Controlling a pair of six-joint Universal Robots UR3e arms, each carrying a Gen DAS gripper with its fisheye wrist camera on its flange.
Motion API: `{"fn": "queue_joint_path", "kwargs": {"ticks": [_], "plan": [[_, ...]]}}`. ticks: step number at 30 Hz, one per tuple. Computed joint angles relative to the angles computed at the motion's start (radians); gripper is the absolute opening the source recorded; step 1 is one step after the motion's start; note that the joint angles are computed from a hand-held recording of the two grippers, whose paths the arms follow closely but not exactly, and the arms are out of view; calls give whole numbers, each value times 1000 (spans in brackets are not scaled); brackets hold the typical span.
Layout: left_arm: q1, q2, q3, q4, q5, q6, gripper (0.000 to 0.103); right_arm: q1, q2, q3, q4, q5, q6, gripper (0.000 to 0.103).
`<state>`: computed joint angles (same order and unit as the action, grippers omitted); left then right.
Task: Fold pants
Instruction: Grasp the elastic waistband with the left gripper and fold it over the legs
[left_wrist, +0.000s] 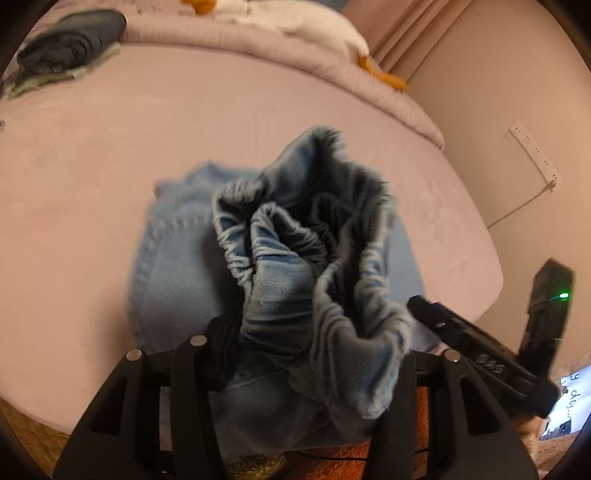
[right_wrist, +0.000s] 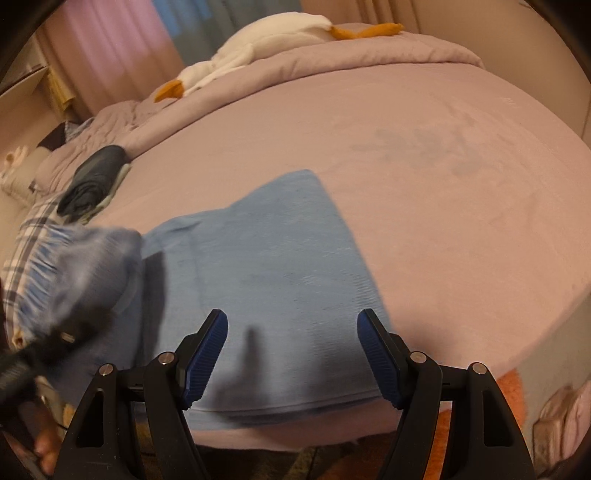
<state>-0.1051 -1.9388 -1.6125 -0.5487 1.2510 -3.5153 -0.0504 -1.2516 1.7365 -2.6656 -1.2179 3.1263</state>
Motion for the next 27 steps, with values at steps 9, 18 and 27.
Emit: {"fn": "queue_joint_path", "kwargs": {"ticks": [9, 18, 27], "plan": [[8, 16, 19, -38, -55, 6, 58, -31, -1, 8, 10, 25, -13, 72], [52, 199, -128, 112, -207, -33, 84, -29, 1, 0, 18, 19, -11, 72], [117, 325, -254, 62, -22, -63, 84, -24, -16, 7, 16, 9, -8, 72]]}}
